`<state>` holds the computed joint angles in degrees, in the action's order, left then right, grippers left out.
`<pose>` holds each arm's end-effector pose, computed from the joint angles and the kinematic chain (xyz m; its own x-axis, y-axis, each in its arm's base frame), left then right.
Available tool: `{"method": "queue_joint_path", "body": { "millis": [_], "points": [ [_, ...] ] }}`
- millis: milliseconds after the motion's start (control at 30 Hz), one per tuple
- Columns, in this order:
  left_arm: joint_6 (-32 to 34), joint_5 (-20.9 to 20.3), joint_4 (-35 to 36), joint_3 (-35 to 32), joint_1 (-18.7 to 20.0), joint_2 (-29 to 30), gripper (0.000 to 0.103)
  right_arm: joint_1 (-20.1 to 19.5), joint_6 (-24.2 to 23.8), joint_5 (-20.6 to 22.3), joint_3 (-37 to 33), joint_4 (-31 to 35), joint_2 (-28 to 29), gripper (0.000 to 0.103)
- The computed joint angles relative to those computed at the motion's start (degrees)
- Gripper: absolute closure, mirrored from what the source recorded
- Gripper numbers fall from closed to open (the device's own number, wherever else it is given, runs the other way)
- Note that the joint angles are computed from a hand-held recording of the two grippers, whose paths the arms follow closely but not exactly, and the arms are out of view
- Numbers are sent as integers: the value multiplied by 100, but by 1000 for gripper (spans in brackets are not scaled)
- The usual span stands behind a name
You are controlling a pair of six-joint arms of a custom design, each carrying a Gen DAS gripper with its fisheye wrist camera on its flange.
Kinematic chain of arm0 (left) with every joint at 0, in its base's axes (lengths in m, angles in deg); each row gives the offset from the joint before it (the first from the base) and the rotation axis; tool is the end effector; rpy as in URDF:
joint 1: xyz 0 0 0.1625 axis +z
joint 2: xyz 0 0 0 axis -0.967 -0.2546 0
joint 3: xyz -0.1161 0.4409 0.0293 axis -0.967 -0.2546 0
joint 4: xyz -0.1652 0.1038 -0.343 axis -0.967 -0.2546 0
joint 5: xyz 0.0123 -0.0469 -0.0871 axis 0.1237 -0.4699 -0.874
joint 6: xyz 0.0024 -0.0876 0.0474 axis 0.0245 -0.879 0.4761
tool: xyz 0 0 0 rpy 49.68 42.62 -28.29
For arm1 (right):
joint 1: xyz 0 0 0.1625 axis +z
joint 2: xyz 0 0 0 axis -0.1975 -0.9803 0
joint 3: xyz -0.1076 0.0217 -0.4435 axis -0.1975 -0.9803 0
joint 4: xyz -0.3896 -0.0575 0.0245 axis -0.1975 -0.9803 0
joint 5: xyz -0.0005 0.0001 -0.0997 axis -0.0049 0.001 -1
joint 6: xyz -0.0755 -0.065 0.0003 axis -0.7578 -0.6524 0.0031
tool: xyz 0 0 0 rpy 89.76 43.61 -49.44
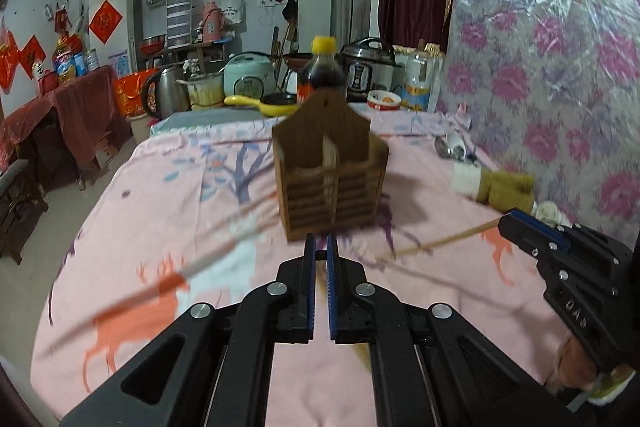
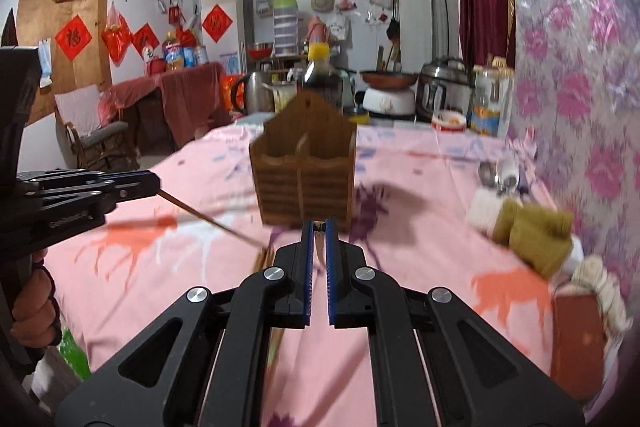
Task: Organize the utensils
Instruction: 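Lift both chopsticks over the wooden holder and open both tools to drop them in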
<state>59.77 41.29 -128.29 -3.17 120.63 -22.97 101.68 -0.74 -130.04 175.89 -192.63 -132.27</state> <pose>-0.4129 -0.7214 0.1308 -0.7222 0.1270 -0.6799 0.6123 0.5746 -0.5431 0.1330 -0.6754 0.3390 -0.7157 -0.3359 0.6124 -0.6977 0.3855 -0.6039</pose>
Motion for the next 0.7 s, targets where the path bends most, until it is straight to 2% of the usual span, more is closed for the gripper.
{"method": "queue_joint_path", "body": {
  "millis": [167, 333, 467, 600, 700],
  "points": [
    [133, -113, 675, -1075, 51, 297, 98, 187, 94, -125, -648, 504, 214, 97],
    [475, -145, 1036, -2201, 45, 685, 98, 324, 228, -108, -1275, 823, 437, 97],
    [1167, -136, 868, -3317, -47, 1125, 98, 447, 439, 171, -1813, 879, 557, 97],
    [1871, -124, 450, -4316, -94, 1613, 98, 509, 672, 485, -2291, 658, 761, 97],
    [2028, -100, 187, -4619, -6, 1846, 98, 474, 833, 449, -2604, 604, 1032, 97]
  ]
}}
